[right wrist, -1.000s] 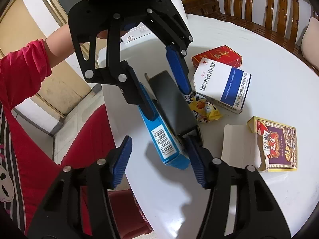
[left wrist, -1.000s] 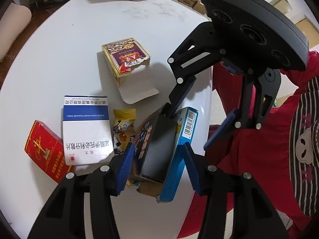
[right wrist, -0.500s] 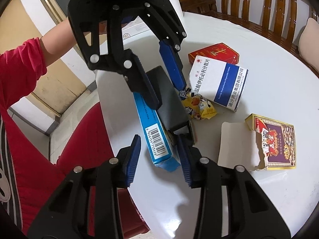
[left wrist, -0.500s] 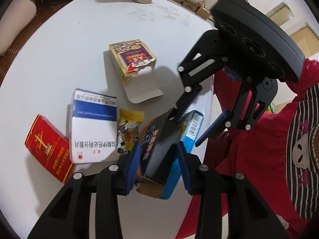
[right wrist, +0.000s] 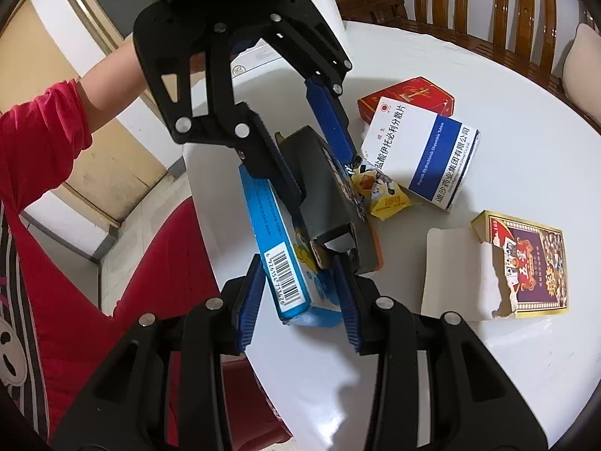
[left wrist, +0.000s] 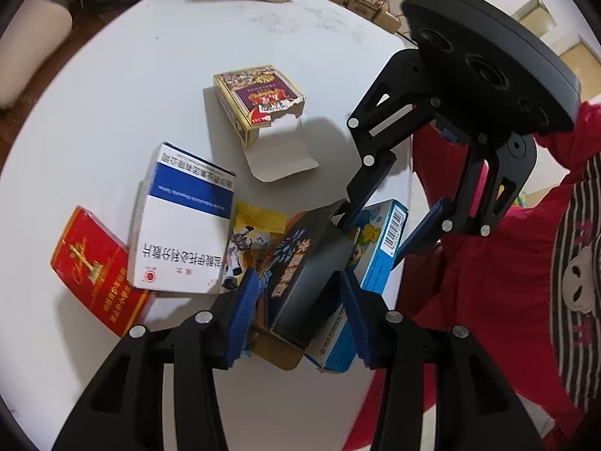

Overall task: Collect trash
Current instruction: 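Grasp the black box with the left gripper while the right gripper grasps the blue box, then lift the black box with the left gripper while the right gripper lifts the blue box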

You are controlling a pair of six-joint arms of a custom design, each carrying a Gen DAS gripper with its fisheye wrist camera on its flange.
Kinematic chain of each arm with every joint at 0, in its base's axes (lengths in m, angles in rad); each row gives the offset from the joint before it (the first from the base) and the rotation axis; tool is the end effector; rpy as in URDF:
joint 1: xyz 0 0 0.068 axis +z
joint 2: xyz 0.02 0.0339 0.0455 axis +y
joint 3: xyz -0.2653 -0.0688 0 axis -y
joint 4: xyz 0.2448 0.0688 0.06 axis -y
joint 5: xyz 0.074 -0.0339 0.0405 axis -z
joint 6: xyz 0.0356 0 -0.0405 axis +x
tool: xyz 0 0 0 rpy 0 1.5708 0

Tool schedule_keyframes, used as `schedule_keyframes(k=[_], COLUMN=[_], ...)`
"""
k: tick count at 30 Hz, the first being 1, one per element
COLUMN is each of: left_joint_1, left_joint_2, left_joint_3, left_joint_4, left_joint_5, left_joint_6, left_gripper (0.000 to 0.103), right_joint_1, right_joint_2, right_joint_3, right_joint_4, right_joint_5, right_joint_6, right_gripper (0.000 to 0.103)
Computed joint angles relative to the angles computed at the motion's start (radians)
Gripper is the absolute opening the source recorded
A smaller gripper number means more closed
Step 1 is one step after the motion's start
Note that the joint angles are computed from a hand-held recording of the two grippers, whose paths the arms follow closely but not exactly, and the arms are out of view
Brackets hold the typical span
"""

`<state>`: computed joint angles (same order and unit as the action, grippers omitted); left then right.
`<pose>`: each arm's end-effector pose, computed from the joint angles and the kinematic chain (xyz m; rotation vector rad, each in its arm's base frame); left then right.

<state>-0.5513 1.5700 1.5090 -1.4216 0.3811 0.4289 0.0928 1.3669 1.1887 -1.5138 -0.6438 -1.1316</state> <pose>0.2292 -0.1565 0.3171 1.4448 2.6534 -0.5898 0.2026 0.0403 0.2872 -1.5560 2.3140 0.8911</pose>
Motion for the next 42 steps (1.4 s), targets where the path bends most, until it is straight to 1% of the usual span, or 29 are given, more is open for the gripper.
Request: schedule_keyframes(k=[3,6,7,8,10,11,15,18,19,21,24,25,26,27,30,34,35,36,37,40,42], left_joint_1=[-0.028,-0.06,-0.057,-0.056,-0.053,-0.056,-0.098,-0.112,-0.135,-0.149,-0.169,-0.18,-0.179,-0.18,-0.182,-0.214,-0.222,-0.202,-0.192,-0.177,-0.2], left_joint_2=[-0.032,-0.044,-0.046,-0.042,-0.02,-0.017,-0.049,-0.056,-0.066,-0.072,-0.058,-0.058,-0.062,-0.062,-0.074,-0.11,-0.12,-0.131,-0.138,-0.168,-0.197], left_joint_3=[-0.038,-0.082,-0.086,-0.081,-0.055,-0.051,-0.081,-0.093,-0.118,-0.121,-0.1,-0.098,-0.103,-0.105,-0.129,-0.157,-0.163,-0.158,-0.17,-0.178,-0.188], left_joint_4=[0.041,0.06,0.063,0.06,0.042,0.042,0.082,0.092,0.118,0.114,0.106,0.113,0.122,0.129,0.158,0.181,0.188,0.182,0.198,0.208,0.227], left_joint_5=[-0.063,-0.125,-0.119,-0.117,-0.103,-0.1,-0.157,-0.173,-0.182,-0.19,-0.196,-0.208,-0.211,-0.213,-0.222,-0.26,-0.275,-0.27,-0.269,-0.279,-0.304], left_joint_6=[-0.008,-0.002,0.004,0.011,0.022,0.026,0.025,-0.006,-0.039,-0.074,-0.157,-0.19,-0.209,-0.242,-0.369,-0.453,-0.489,-0.497,-0.516,-0.598,-0.648], left_gripper=[0.062,0.064,0.064,0.063,0.05,0.046,0.039,0.038,0.038,0.038,0.038,0.036,0.031,0.03,0.029,0.029,0.029,0.029,0.028,0.026,0.026], right_joint_1=[0.002,0.004,0.005,0.005,0.004,0.004,-0.01,-0.011,-0.008,-0.001,0.009,0.011,0.015,0.017,0.021,0.037,0.039,0.042,0.044,0.031,0.014], right_joint_2=[0.004,0.009,0.01,0.008,0.008,0.004,-0.001,-0.025,-0.031,-0.048,-0.095,-0.107,-0.112,-0.121,-0.15,-0.2,-0.209,-0.223,-0.232,-0.274,-0.285], right_joint_3=[0.001,0.002,0.002,0.001,0.002,0.0,-0.002,-0.01,-0.013,-0.022,-0.04,-0.043,-0.047,-0.054,-0.071,-0.095,-0.1,-0.106,-0.109,-0.116,-0.108], right_joint_4=[0.007,0.007,0.005,0.008,0.009,0.016,0.012,0.025,0.035,0.046,0.06,0.056,0.05,0.05,0.044,0.039,0.038,0.034,0.034,0.02,0.005], right_joint_5=[-0.002,-0.004,-0.004,-0.003,-0.003,-0.003,0.001,0.009,0.011,0.017,0.044,0.055,0.063,0.071,0.092,0.112,0.115,0.12,0.124,0.149,0.164], right_joint_6=[0.008,0.012,0.008,0.012,0.014,0.02,0.016,0.045,0.062,0.096,0.15,0.164,0.173,0.185,0.206,0.246,0.257,0.27,0.279,0.3,0.308], right_gripper=[0.038,0.038,0.038,0.038,0.038,0.038,0.038,0.038,0.038,0.038,0.039,0.037,0.034,0.032,0.028,0.027,0.027,0.026,0.025,0.023,0.022])
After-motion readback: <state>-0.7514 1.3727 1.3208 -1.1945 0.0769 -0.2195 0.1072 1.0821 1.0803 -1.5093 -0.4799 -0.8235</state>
